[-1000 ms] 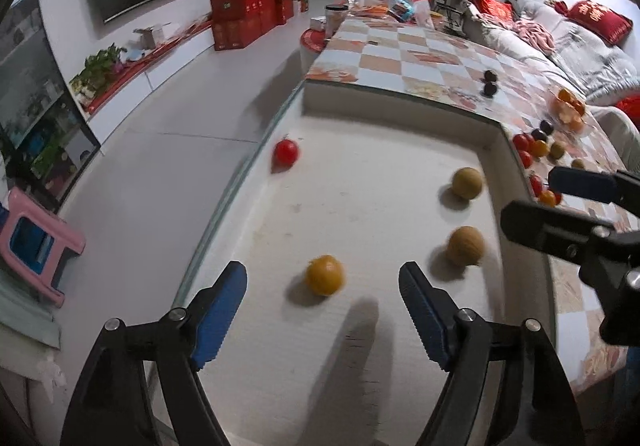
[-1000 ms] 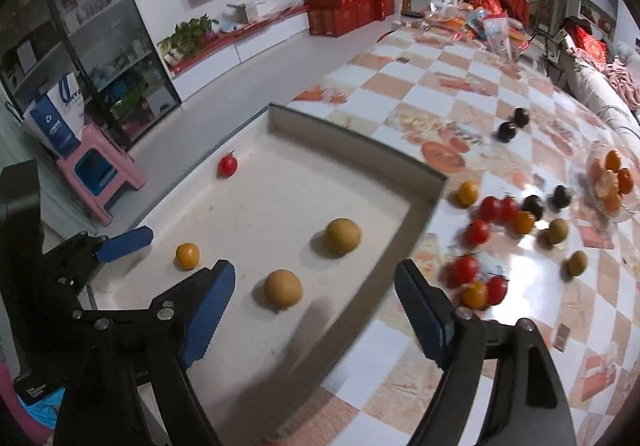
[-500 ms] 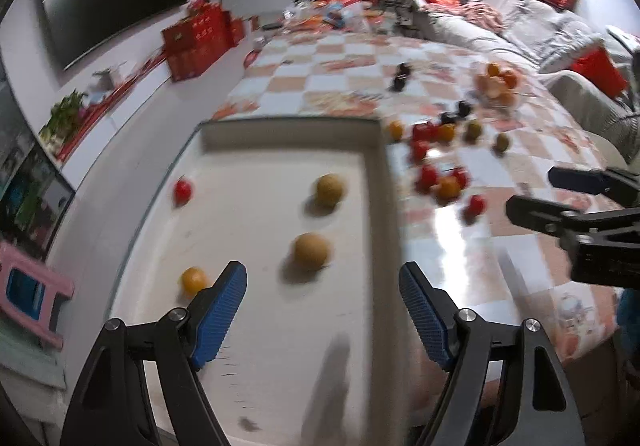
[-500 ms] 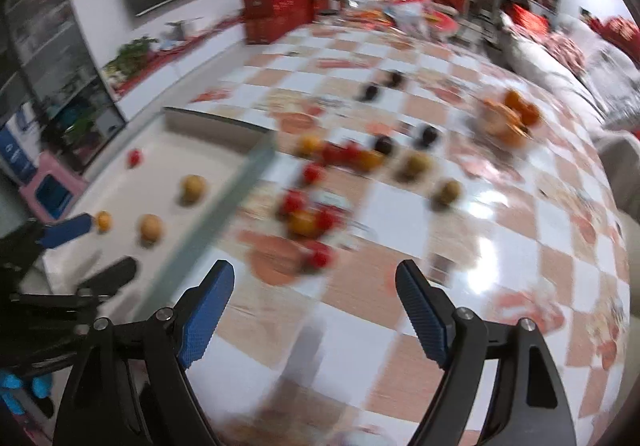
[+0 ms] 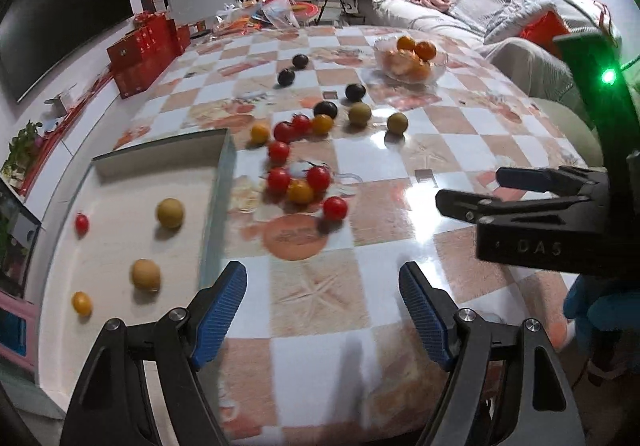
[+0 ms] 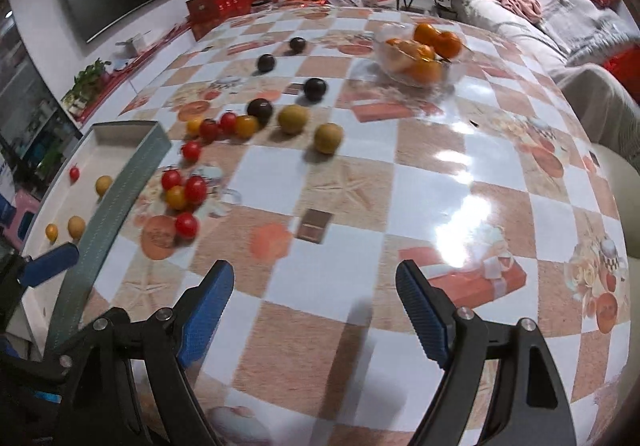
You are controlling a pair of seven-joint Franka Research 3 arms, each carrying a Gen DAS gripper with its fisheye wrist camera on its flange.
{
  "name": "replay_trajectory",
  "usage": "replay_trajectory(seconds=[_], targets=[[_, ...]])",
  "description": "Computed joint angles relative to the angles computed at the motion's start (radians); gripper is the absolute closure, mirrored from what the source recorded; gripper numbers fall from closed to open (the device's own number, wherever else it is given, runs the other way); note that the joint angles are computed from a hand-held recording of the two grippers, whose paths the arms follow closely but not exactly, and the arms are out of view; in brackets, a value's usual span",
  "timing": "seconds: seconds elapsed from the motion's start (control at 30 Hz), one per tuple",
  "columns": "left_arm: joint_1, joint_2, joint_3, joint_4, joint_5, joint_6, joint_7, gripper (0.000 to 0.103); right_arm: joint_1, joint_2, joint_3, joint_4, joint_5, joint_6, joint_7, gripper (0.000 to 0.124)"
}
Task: Organize fruits
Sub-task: 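Move both tools back toward the remaining fruits on the table, then grasp a red cherry tomato with the left tool while the right tool grasps a tan fruit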
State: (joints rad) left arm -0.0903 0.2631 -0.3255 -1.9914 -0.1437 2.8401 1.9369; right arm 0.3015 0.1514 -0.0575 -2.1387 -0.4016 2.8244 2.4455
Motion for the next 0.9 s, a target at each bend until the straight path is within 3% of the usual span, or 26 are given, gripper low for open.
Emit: replay_trajectory(seconds=[0.3, 0.47, 0.8, 0.9], targets=[[-0.089, 0.079, 0.071, 0.085, 0.168, -0.059, -0.231, 0.023, -0.034, 0.008, -0.006, -0.031, 0.082, 0.053, -0.069, 0.038], [-0.145, 0.143, 0.121, 0.159, 0.291, -0.07, -0.407, 0.023, -0.03, 0.06, -0.025, 0.034, 0.109, 0.055, -0.124, 0.038], [-0.136, 0.218, 0.098, 0.247, 0.349, -0.107, -0.508, 0.024, 0.001, 0.213, -0.065, 0.228, 0.133, -0.009, -0.241, 0.038], [-0.139, 0.227, 0.098, 0.259, 0.36, -0.099, -0.522, 0.034, 0.023, 0.248, -0.092, 0.269, 0.136, -0.018, -0.251, 0.04]])
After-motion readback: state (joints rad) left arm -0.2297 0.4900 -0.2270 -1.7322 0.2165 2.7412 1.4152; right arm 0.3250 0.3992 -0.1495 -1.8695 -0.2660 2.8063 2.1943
